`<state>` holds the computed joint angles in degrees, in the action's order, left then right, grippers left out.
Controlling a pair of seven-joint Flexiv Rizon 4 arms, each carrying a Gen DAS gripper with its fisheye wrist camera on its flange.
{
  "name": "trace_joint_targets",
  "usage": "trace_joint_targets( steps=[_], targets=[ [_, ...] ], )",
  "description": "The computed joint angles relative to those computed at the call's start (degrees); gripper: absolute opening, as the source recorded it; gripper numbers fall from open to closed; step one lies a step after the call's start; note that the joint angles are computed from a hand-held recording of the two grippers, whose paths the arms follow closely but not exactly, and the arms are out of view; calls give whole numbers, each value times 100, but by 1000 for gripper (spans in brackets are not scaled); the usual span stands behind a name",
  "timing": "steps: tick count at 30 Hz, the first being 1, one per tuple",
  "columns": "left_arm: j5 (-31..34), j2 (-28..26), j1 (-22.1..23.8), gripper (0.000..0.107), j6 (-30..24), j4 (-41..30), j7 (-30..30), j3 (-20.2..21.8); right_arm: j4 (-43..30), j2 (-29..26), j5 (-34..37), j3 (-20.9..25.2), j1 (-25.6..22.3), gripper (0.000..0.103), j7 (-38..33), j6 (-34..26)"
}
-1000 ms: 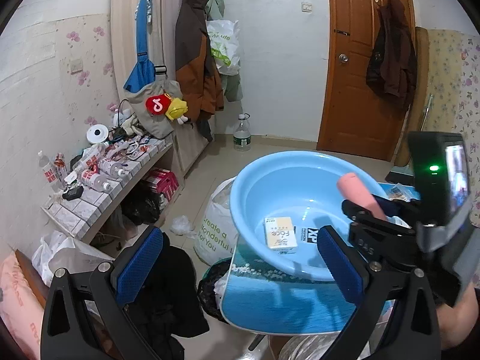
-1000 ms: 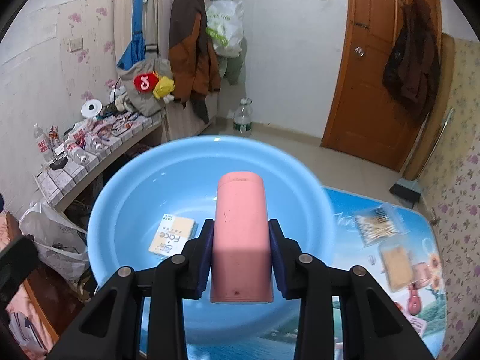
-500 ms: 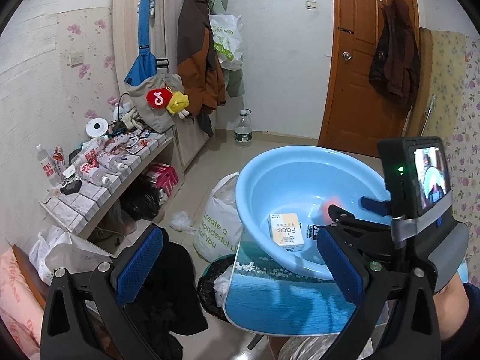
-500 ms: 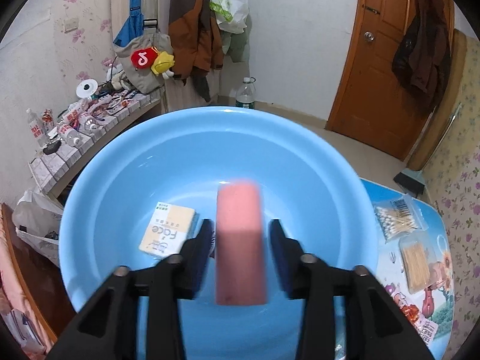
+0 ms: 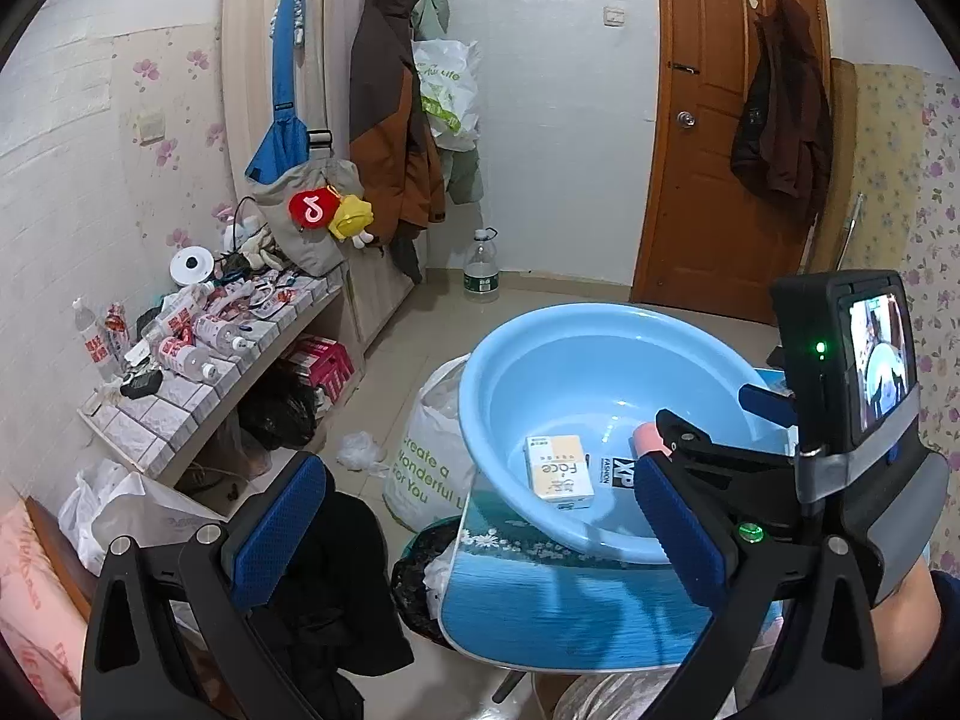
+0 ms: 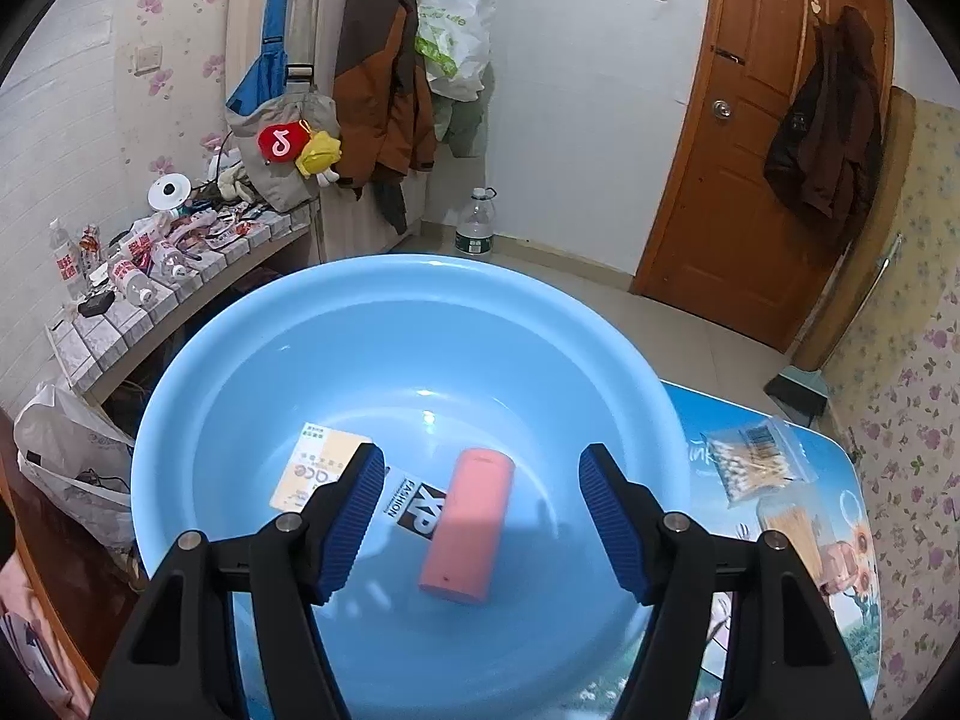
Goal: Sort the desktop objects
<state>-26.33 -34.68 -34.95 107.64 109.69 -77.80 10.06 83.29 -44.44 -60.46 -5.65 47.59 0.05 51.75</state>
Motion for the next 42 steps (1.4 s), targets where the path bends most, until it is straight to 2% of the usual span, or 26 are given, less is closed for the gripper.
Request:
trace_joint_targets(
  steps=[5,10,20,25,34,39,42],
  targets=[
    [-38,49,-132,103,70,22,19,64,209,172,-118,-2,14,69,183,-7],
    [-163,85,-294,103,92,75,68,119,789,640,-587,62,1,69,714,-16],
    [-475,151,-808,103,216,146,258,204,1982,1652,-1324,656,-406,69,1750,-395],
    [-707,157,-1037,103,412,119,444,115,2689,2281,-1633,1046,-646,69,2230,-746],
    [-1435,-41,-1629,103,386,-97,832,93,3684,3237,-1233,1756,-937,69,2444,-1673],
    [-1647,-211,-2020,103,158,-331,1004,355,4093,3611,-1147,1974,-1088,70,2779,-1757],
    [-1579,-250,-2145,103,55,-402,985,477,4325,3828,-1039,2074,-1182,74,3000,-1758]
  ],
)
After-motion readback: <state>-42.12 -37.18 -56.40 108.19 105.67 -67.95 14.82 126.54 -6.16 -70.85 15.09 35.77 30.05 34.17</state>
